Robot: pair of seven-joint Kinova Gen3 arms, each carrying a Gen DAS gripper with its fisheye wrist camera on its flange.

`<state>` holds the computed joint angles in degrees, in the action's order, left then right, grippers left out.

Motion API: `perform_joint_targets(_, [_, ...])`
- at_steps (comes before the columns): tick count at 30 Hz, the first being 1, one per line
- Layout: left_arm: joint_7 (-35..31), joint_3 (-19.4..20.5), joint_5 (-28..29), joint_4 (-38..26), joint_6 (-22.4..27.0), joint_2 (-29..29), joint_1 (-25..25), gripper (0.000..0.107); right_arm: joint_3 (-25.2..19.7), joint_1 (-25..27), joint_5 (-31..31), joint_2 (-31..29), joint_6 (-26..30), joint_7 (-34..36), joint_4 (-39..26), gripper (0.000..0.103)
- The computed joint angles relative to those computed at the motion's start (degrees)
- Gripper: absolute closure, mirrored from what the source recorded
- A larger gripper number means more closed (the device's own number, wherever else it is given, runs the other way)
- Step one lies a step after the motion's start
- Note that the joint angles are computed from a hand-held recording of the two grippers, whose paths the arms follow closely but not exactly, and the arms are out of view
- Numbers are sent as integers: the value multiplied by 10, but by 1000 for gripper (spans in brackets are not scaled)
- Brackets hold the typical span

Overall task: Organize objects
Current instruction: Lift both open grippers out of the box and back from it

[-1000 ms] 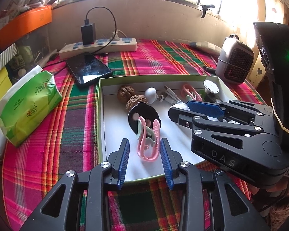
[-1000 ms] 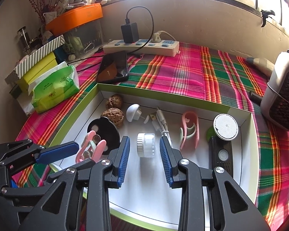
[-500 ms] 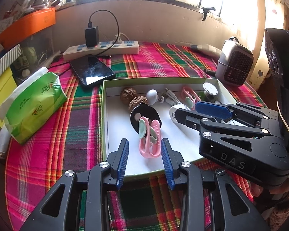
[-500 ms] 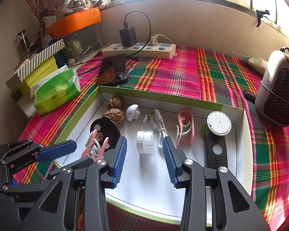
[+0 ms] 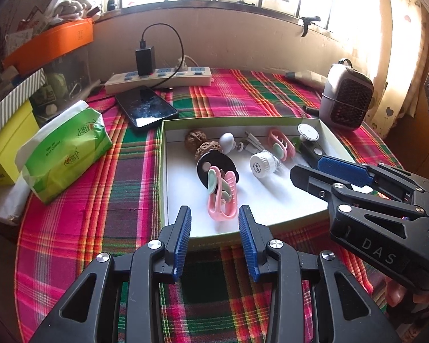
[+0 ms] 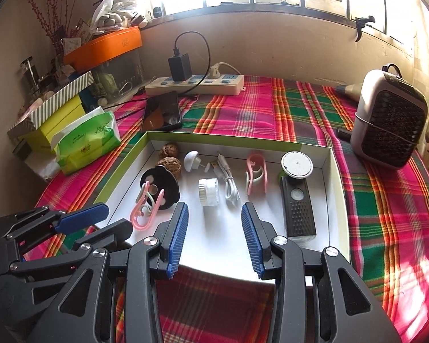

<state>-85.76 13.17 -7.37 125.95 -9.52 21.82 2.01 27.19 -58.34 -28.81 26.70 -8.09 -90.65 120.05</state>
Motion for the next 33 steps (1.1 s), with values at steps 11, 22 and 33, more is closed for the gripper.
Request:
perform_joint_targets(11, [2, -24, 10, 37, -27, -25, 30, 75, 44, -82, -98, -23, -46, 54, 56, 63])
perform_joint_targets(22, [-8, -49, 37, 73, -48, -35, 66, 75, 33, -108, -222, -29, -72, 140, 87, 63])
perform_joint_targets(33, [-27, -71, 69, 105, -66, -29, 99, 75, -15, -93, -341, -27, -81, 228, 106, 63])
